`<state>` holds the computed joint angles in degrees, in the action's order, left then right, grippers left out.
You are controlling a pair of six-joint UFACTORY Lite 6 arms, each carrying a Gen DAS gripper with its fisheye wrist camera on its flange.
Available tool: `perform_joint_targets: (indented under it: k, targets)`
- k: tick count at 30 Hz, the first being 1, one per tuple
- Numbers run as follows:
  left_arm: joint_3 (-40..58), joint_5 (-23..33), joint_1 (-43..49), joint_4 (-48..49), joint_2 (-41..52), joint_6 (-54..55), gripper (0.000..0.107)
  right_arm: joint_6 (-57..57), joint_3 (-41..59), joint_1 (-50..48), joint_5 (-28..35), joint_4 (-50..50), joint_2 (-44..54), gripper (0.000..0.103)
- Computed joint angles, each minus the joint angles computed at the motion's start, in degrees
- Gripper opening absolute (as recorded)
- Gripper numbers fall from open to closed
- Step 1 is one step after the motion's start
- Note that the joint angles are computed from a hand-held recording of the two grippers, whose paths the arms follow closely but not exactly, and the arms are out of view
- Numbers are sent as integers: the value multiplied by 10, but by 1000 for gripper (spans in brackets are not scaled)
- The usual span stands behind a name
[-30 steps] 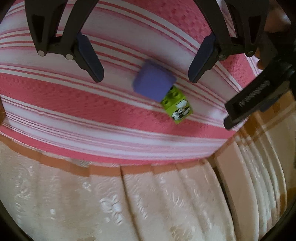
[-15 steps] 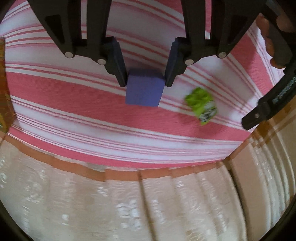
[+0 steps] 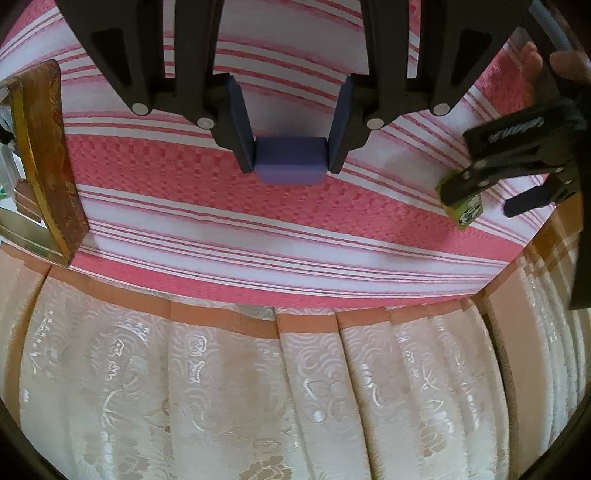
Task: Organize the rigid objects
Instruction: 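Grasp the purple block with the right tool while the left tool grasps the green printed brick, then carry the green brick with the left tool while the right tool carries the purple block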
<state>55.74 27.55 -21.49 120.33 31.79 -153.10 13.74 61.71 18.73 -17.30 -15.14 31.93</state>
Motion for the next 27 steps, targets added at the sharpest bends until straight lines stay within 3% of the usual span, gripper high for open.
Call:
perform_joint_targets:
  k: [3,6,13,21,27]
  targets:
    - [24,-54,31,17,16,-13,70,27,4,-3,3,-29,4,43]
    - [19,-46,26,-2,8,1,51,73,16,-7,11,-74,14,43]
    - [-7,-8,14,20,-12,-55,50,120,3,-20,-13,-113,6,43]
    - [-44,139,-65,-89,-42,-43,50,183,-71,-61,-126,-171,-56,43]
    - [-37,168,-107,-115,-38,-55,50,186,-124,-95,-191,-203,-102,43]
